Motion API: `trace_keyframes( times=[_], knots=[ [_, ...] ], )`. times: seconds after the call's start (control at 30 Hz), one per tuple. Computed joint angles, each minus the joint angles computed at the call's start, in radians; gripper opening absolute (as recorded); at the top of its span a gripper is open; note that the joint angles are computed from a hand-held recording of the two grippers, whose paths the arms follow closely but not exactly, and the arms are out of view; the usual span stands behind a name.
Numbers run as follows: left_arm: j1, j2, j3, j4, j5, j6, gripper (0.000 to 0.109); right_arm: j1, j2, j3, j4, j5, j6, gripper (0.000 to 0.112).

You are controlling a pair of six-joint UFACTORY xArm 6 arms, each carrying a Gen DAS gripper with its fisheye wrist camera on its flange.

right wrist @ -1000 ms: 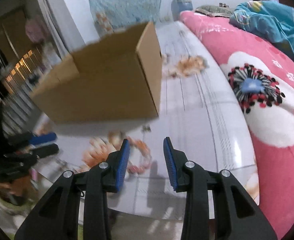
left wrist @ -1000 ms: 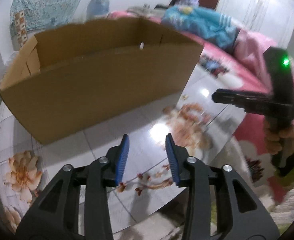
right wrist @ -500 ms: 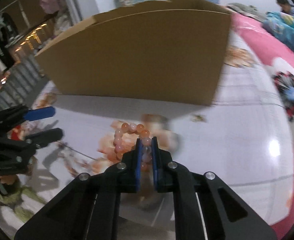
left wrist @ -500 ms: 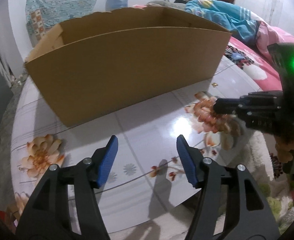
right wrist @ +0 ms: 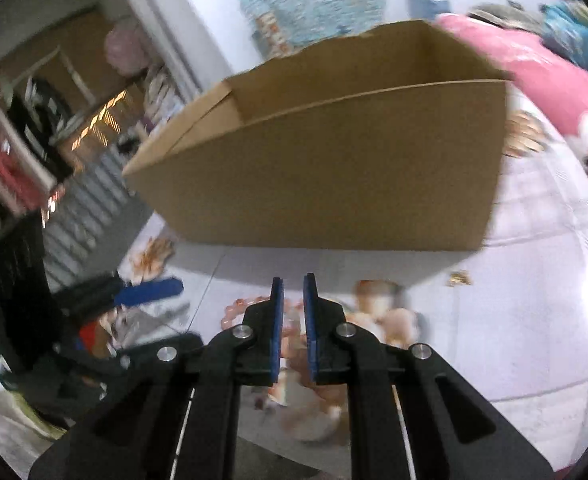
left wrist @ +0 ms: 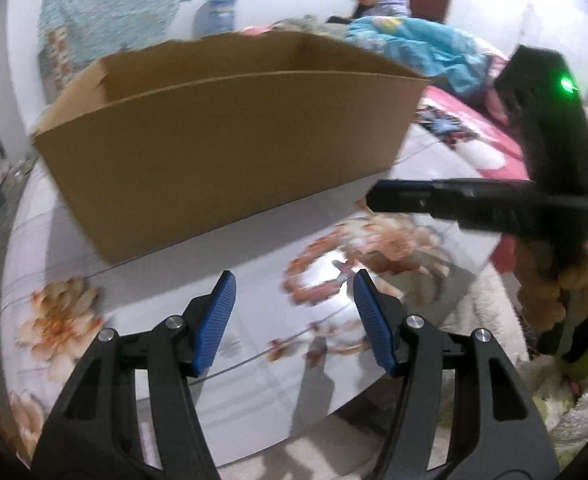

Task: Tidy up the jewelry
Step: 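Lower the left gripper onto the pink bead bracelet and close on it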

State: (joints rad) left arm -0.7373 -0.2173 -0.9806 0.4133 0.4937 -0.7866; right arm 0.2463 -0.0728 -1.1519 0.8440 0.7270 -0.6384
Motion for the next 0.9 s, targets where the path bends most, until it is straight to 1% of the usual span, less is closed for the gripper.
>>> trace_keyframes(
  times=[0.07,0.17,0.2,0.23,0.27,0.33,0.47,0.5,0.53,0.63,0.77,0.9],
  knots=[
    [-0.011,0.023,-0.015,-0.010,-0.036,0.037,0.058,-0.025,0.002,0.004,0.012,-0.010,0.020,0.011],
    [-0.029,0.068,-0.049,-0.030,-0.067,0.112,0.057,-0.061,-0.009,0.025,-0.018,-0.023,0.061,0.012],
    [-0.035,0.086,-0.065,-0.022,-0.060,0.122,0.057,-0.068,-0.011,0.030,-0.037,-0.028,0.075,0.018],
    [-0.039,0.104,-0.084,-0.016,-0.047,0.129,0.054,-0.072,-0.015,0.038,-0.065,-0.042,0.093,0.028],
    [-0.043,0.123,-0.104,-0.011,-0.027,0.136,0.051,-0.075,-0.019,0.044,-0.079,-0.054,0.098,0.031],
    [-0.046,0.147,-0.127,-0.002,0.007,0.147,0.046,-0.071,-0.027,0.059,-0.109,-0.085,0.102,0.031],
    [-0.049,0.176,-0.145,-0.031,0.038,0.175,0.035,-0.052,-0.031,0.079,-0.198,-0.158,0.135,0.031],
    [-0.048,0.180,-0.147,-0.031,0.044,0.173,0.034,-0.049,-0.027,0.080,-0.221,-0.173,0.147,0.031],
    [-0.050,0.180,-0.147,-0.007,0.046,0.154,0.033,-0.045,-0.022,0.079,-0.246,-0.185,0.161,0.031],
    [-0.051,0.175,-0.143,0.007,0.050,0.147,0.032,-0.035,0.004,0.065,-0.301,-0.212,0.190,0.031],
    [-0.048,0.182,-0.155,0.019,0.056,0.130,0.022,-0.018,0.030,0.058,-0.374,-0.252,0.220,0.031],
    [-0.041,0.180,-0.151,0.019,0.052,0.119,0.016,0.000,0.057,0.046,-0.449,-0.284,0.240,0.031]
  ],
)
